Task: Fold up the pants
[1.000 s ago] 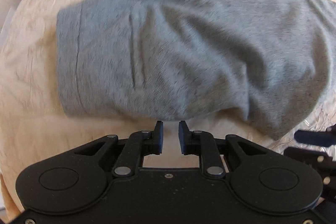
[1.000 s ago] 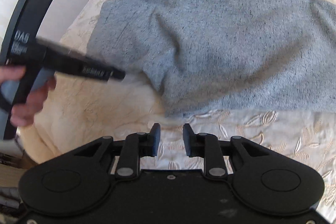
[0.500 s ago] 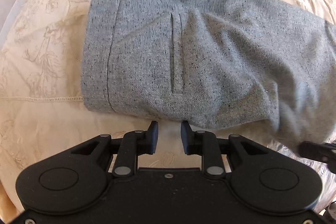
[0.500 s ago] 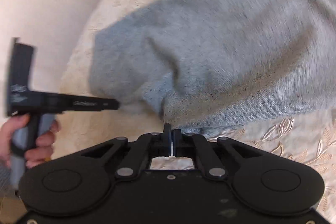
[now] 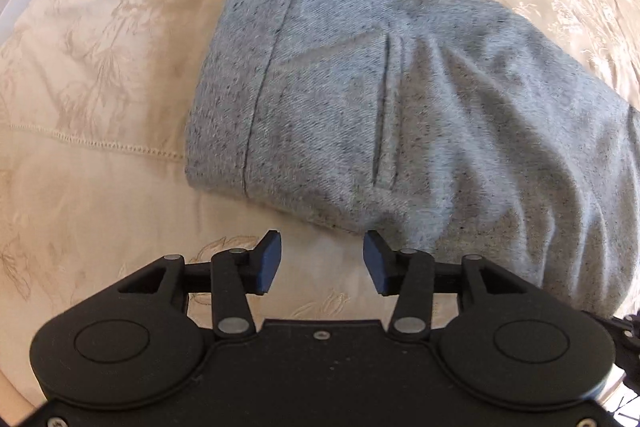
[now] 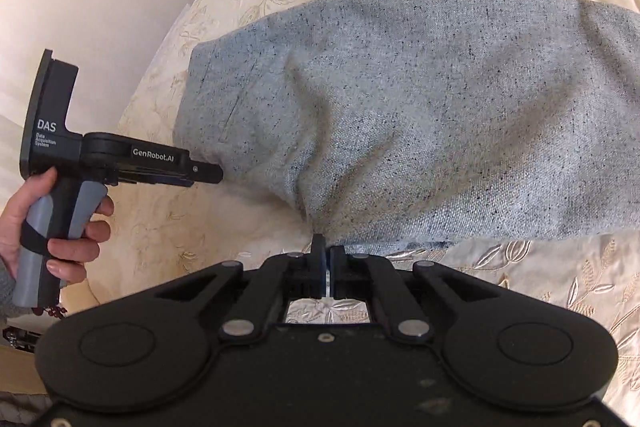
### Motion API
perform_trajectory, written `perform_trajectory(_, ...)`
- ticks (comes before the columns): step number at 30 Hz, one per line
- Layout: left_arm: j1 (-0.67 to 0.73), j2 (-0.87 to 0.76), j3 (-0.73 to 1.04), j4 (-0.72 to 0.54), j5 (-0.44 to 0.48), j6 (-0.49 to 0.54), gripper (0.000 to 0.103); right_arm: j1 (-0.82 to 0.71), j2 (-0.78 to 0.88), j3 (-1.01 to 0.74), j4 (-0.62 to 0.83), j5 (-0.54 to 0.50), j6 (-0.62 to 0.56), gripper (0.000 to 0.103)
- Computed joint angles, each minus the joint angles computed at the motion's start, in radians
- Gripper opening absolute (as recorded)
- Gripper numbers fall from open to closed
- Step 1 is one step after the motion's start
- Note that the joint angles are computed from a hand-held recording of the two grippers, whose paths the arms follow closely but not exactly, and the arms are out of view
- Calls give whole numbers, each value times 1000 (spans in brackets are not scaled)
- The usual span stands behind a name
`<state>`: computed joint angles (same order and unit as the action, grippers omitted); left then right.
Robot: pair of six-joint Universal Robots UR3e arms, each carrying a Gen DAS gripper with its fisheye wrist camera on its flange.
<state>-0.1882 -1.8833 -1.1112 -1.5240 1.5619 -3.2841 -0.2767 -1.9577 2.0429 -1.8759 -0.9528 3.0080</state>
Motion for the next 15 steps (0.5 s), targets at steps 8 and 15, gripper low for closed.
perform_trajectory(8, 49, -66, -11, 49, -43, -179, 57, -10, -1, 17, -20, 4, 17, 3)
perform_trajectory(15, 78, 13, -152, 167, -41, -301, 28, -20, -29, 12, 26, 1, -6, 3)
